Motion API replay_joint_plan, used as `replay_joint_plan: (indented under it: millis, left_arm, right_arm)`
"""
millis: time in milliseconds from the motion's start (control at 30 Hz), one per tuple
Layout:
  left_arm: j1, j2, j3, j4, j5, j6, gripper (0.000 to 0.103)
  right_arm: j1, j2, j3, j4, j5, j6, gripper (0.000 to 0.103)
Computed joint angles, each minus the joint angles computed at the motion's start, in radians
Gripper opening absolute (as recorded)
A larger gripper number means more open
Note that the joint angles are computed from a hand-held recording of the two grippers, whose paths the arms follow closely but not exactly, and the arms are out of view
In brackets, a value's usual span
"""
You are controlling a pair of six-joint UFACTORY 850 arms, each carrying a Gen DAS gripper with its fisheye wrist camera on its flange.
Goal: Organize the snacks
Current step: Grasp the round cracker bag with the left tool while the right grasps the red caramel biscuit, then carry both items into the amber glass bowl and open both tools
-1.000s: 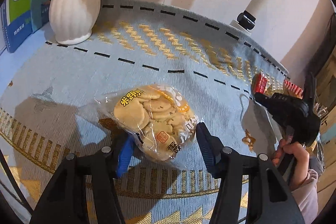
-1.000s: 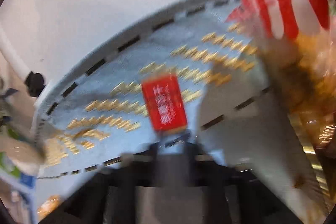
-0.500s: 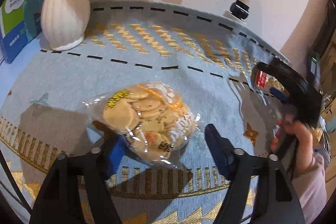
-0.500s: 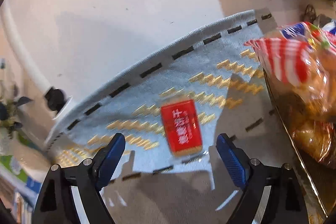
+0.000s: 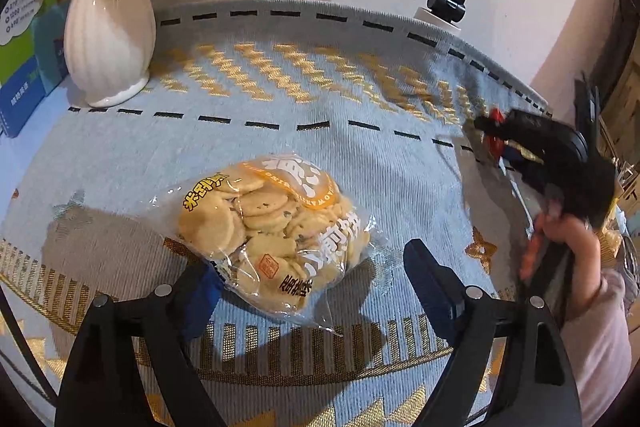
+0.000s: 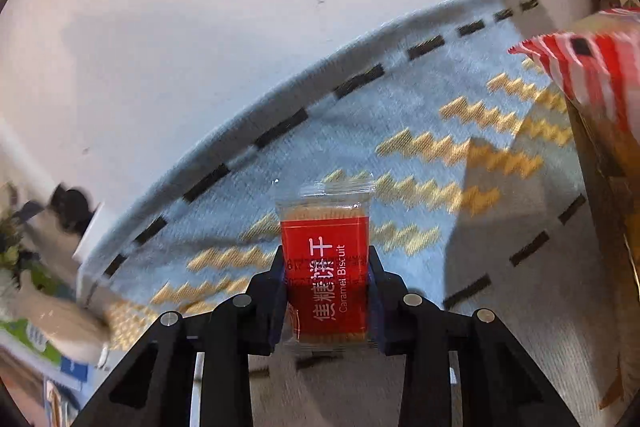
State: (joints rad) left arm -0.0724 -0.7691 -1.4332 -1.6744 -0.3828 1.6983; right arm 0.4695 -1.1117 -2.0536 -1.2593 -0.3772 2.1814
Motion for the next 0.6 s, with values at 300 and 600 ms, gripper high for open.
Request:
replay_joint_plan:
  millis: [300, 600]
  left_arm:
    - [0.003, 0.002, 0.002, -0.005, -0.008, 0.001, 0.085]
    - [-0.023, 0.011, 0.006, -0.093, 0.114, 0.073, 0.061]
  right_arm:
    - [0.063, 0.154, 0.274, -0.341, 0.158, 0.26, 0.033]
    - [0.15, 0.229, 0.402, -0.609, 0.195, 0.52, 0.034]
